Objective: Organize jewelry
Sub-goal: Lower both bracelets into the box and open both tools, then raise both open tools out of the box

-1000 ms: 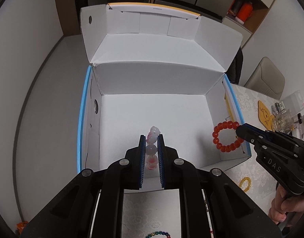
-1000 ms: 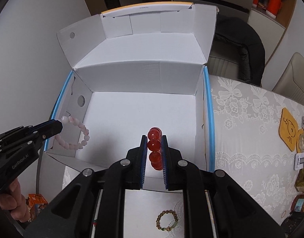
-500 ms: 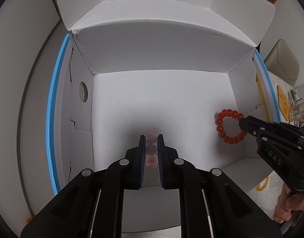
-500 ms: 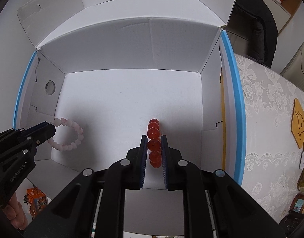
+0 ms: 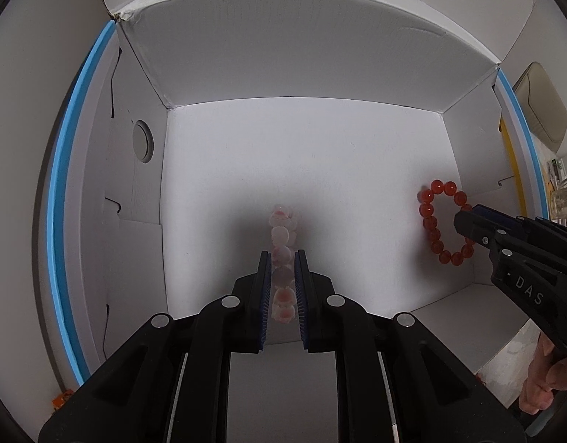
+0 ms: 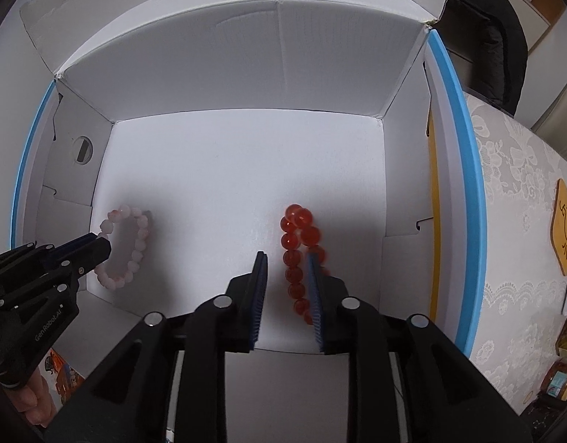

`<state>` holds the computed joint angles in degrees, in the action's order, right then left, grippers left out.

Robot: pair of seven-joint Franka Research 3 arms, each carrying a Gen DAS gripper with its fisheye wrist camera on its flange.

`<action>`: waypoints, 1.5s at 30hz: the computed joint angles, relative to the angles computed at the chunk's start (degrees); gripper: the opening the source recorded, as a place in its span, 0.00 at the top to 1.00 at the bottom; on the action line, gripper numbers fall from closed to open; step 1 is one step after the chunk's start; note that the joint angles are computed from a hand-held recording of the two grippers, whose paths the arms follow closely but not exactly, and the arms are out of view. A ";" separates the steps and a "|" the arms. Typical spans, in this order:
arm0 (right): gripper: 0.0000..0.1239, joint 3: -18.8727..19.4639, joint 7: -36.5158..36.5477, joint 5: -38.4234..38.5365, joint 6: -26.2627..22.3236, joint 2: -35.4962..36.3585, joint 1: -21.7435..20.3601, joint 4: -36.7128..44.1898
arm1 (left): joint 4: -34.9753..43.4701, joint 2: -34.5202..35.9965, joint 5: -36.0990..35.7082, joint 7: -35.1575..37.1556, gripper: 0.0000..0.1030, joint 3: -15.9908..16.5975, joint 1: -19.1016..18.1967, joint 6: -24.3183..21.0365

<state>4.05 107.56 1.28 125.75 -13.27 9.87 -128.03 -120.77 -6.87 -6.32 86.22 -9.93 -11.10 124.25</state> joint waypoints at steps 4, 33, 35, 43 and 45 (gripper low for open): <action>0.65 0.07 -0.58 0.12 0.26 -0.55 0.21 -0.26 | -0.98 -1.32 1.10 -0.98 0.53 -0.33 -0.14 1.53; 0.23 2.37 0.93 -2.38 1.45 -11.89 -0.93 -4.05 | -7.33 -14.63 2.74 -2.62 0.06 2.03 -1.95 6.80; 0.23 2.49 1.01 -2.46 1.24 -13.49 -1.24 -4.65 | -7.93 -15.97 2.37 -2.73 0.06 2.22 -2.31 6.81; 0.23 2.77 0.71 -2.87 -0.45 -21.92 -3.17 -8.88 | -11.80 -22.51 0.72 -1.73 0.06 3.35 -4.49 6.87; 0.23 3.00 0.44 -3.41 -1.09 -24.40 -3.91 -10.26 | -13.07 -24.18 0.25 -1.49 0.06 3.69 -5.05 6.62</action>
